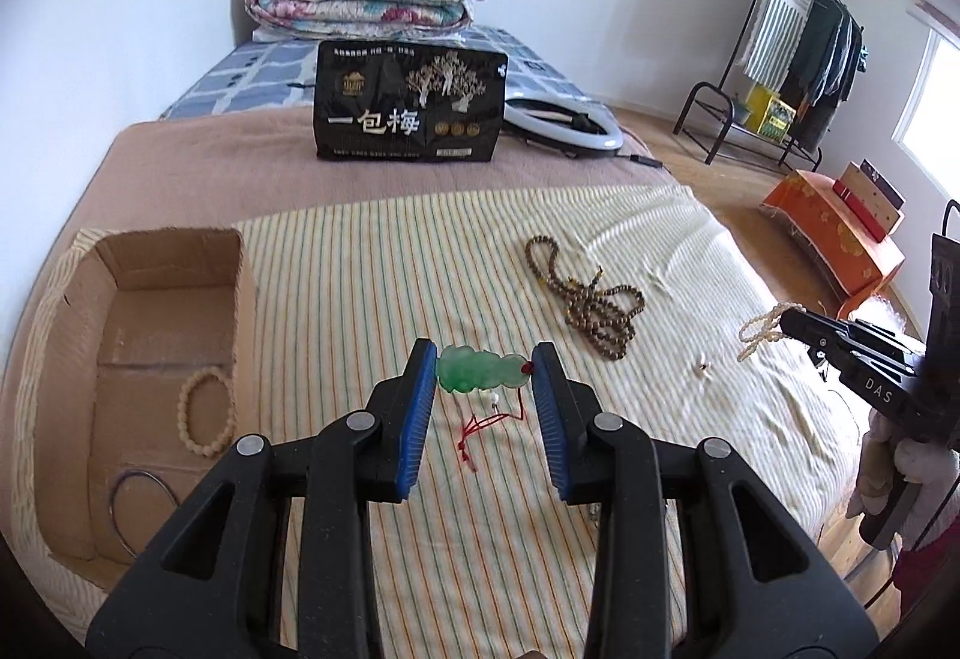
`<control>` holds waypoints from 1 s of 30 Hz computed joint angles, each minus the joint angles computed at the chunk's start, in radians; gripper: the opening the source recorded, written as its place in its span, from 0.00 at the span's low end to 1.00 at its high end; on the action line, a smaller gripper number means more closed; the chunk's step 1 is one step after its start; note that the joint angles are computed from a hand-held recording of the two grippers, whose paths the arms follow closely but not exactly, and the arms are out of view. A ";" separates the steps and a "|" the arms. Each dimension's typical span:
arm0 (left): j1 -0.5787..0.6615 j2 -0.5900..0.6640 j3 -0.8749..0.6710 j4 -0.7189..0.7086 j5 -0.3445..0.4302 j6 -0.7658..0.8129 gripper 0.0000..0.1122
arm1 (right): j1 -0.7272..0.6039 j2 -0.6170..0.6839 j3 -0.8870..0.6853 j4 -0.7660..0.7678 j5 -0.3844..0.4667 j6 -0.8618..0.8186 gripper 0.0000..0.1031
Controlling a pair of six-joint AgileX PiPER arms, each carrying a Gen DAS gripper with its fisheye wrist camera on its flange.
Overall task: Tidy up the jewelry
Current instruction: 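Carry jade pendant with left tool while right tool carries pearl necklace to box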
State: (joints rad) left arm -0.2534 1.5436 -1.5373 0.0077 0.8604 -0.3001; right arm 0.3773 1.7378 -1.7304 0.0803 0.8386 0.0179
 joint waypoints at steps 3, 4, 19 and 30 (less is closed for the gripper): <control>0.012 -0.019 -0.008 -0.004 0.008 0.008 0.29 | 0.015 -0.006 -0.026 -0.003 0.012 0.005 0.05; 0.015 -0.028 -0.007 -0.002 0.010 0.008 0.29 | 0.020 -0.008 -0.034 -0.005 0.016 0.007 0.05; 0.173 -0.122 -0.001 -0.078 0.040 0.119 0.29 | 0.122 0.044 -0.256 -0.018 0.111 0.035 0.05; 0.426 -0.161 0.020 -0.206 0.069 0.319 0.29 | 0.267 0.221 -0.567 -0.052 0.224 0.075 0.05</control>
State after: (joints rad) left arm 0.1726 1.3825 -1.5176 -0.1981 0.9290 0.0189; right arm 0.6439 1.9585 -2.2971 0.0279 1.0628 0.0933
